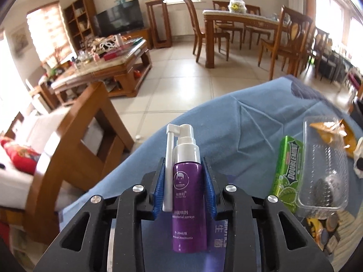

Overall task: Collect trash
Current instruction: 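Grasp the purple spray bottle with the left tool while the right tool grasps the white tissue, then carry the spray bottle and tissue over the black bin and open both tools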

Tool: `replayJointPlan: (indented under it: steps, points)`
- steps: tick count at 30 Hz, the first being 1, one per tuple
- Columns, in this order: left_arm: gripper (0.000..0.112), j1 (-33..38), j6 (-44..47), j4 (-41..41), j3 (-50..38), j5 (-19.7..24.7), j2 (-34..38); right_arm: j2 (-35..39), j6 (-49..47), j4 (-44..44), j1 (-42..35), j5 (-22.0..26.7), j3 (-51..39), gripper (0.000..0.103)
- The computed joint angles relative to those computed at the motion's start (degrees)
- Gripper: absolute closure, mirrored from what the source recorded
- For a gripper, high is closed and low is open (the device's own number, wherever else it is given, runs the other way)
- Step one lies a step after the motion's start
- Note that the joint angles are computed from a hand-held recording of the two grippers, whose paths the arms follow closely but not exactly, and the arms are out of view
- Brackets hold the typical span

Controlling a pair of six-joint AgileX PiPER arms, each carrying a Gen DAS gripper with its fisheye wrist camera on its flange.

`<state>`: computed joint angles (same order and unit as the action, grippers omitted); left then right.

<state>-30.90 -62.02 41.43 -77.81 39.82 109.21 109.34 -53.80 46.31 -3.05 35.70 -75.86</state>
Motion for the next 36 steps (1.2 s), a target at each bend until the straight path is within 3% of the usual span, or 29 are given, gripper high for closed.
replayJointPlan:
  steps: [3,10,14,20,28,36]
  points:
    - [0.082,0.98,-1.80,-1.26,3.26,-4.80,-2.72,-1.25,-9.25,9.80,-2.36,2.53,1.79,0.073]
    - [0.082,-4.00,-18.06,11.25,9.33,-8.03,-9.43,-1.56,-19.29,21.38,-6.23,11.87,2.48,0.073]
    - [0.082,-11.69,-31.98,21.66,11.48,-4.99,-12.65,-0.62,-22.13,26.38,-8.94,18.44,1.60,0.073]
    - [0.082,-21.82,-40.18,27.74,8.57,-0.23,-11.71,-0.97,-24.02,31.05,-12.28,26.02,1.54,0.073]
    - [0.082,-31.09,-32.74,25.38,-7.82,4.38,-2.88,-5.99,-25.46,33.14,-20.84,31.34,2.24,0.073]
    - [0.081,-35.40,-15.89,16.81,-35.71,8.07,13.34,-7.01,-26.89,36.75,-32.98,33.15,-1.30,0.073]
